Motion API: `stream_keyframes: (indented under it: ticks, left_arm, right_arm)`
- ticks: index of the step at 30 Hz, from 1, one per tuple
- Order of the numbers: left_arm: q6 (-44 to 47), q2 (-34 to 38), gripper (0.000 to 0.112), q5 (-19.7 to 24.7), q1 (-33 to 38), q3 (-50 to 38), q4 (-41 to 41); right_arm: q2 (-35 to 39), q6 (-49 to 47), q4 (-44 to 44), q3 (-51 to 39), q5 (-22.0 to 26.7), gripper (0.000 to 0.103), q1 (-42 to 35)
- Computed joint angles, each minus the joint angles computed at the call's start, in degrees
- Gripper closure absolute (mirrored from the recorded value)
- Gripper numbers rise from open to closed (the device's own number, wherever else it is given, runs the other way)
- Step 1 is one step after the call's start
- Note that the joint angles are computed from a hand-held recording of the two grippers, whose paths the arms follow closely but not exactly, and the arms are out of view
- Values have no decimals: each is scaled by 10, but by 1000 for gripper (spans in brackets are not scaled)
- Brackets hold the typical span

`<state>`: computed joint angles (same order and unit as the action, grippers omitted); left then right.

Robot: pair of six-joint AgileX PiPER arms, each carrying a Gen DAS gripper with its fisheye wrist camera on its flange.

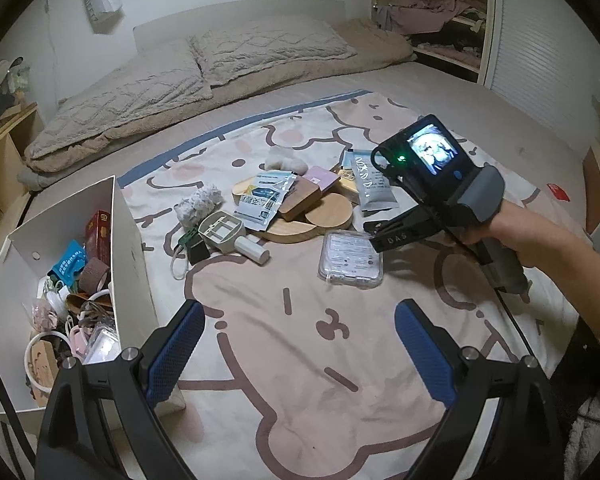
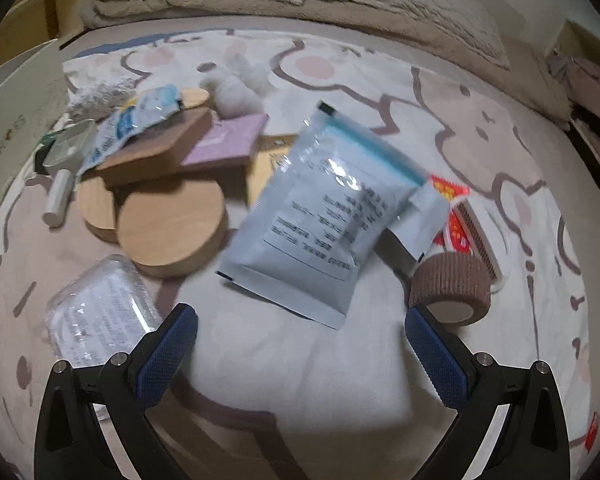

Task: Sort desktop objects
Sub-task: 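Reach the right gripper toward the brown tape roll beside the item pile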

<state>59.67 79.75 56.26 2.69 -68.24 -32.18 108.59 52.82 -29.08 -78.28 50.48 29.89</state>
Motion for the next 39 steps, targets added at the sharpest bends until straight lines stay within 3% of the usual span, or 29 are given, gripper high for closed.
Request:
stream_keyframes:
  ticks: [6, 18, 22, 24, 30, 34, 39]
  left_arm:
    - [-7, -5, 16, -7, -2, 5, 4]
    - [-21, 14, 16, 16, 20, -19, -7]
    - [-22, 17, 16, 20, 20, -21, -6]
    - [-22, 18, 16, 20, 19, -20, -4]
    - [-25, 23, 16, 17, 10, -17, 7]
    - [-30, 27, 16, 14, 4, -19, 11]
    - [-35, 28, 16, 12, -1, -19, 14]
  right_arm:
    - [6, -18, 47, -7, -40, 0, 1]
    - [28, -4, 44, -22, -82, 0, 82]
    - [-10, -11, 44, 28, -117, 0, 86]
    - [-48, 29, 8, 70, -138, 0, 81]
    - [-156, 166, -119, 158, -133, 0, 8]
    - [-186, 94, -34, 179, -214, 0, -103]
    - [-170, -113, 205, 175, -291, 0, -193]
